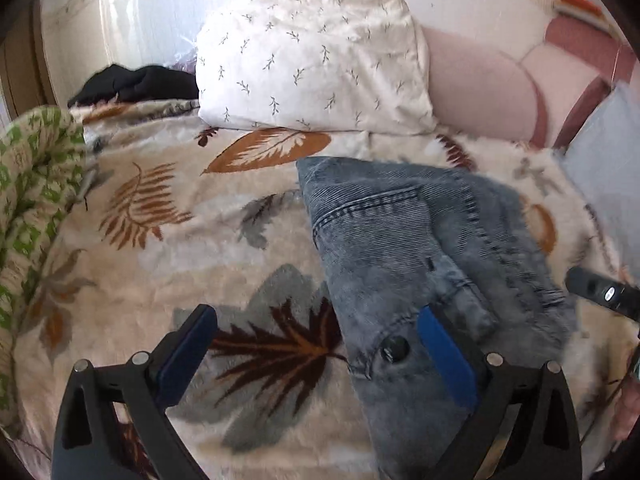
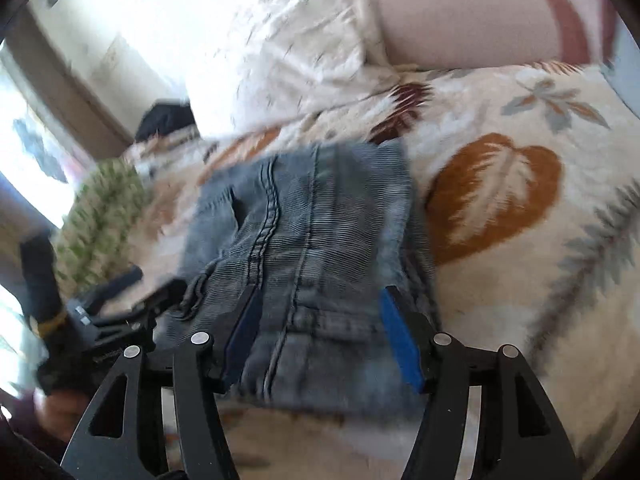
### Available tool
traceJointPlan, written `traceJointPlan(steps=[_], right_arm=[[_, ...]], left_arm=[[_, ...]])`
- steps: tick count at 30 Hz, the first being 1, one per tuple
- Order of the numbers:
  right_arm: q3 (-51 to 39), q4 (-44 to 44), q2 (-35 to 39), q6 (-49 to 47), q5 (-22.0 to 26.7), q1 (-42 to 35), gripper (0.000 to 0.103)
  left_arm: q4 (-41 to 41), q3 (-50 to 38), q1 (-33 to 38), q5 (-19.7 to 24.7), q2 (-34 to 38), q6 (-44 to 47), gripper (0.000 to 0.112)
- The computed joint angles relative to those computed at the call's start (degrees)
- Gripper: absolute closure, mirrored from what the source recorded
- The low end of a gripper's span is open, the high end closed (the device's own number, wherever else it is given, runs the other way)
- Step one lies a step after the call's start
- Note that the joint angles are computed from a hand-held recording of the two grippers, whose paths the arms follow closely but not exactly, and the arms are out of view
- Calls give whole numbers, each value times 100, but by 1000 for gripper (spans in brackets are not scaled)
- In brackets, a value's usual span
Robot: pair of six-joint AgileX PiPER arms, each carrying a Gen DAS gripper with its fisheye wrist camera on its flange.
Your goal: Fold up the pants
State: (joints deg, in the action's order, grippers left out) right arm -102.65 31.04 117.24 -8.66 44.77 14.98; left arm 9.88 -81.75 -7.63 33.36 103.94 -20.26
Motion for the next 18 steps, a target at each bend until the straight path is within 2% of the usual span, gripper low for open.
traceJointPlan(steps=[2, 4, 6, 8, 9, 11, 14, 17, 18], right_arm=[[481, 632, -346, -250, -152, -328, 33], [807, 1013, -558, -331, -243, -598, 32], [1086, 1605, -719, -757, -394, -740, 32], [1099, 1781, -717, -938, -231, -703, 32], [1095, 1589, -710, -871, -255, -579, 32], [939, 649, -617, -358, -342, -208, 33], [822, -25, -444, -134, -298, 145, 33], [489, -1154, -63, 515, 0, 476, 32], [555, -1236, -53, 541, -100, 514, 32]], left_arm=[[-698, 9, 183, 166, -84, 437, 11], [-1172, 226, 223, 104, -279, 757, 11], [-887, 479, 2, -80, -458, 602, 11], [-73, 623, -312, -158, -500, 41, 11], [340, 594, -460, -70, -430, -216, 10], [932, 685, -651, -53, -370, -627, 10], [1122, 775, -681, -62, -326, -723, 9], [1326, 830, -728, -114, -203, -718, 9], [1457, 890, -732, -211, -187, -865, 9]])
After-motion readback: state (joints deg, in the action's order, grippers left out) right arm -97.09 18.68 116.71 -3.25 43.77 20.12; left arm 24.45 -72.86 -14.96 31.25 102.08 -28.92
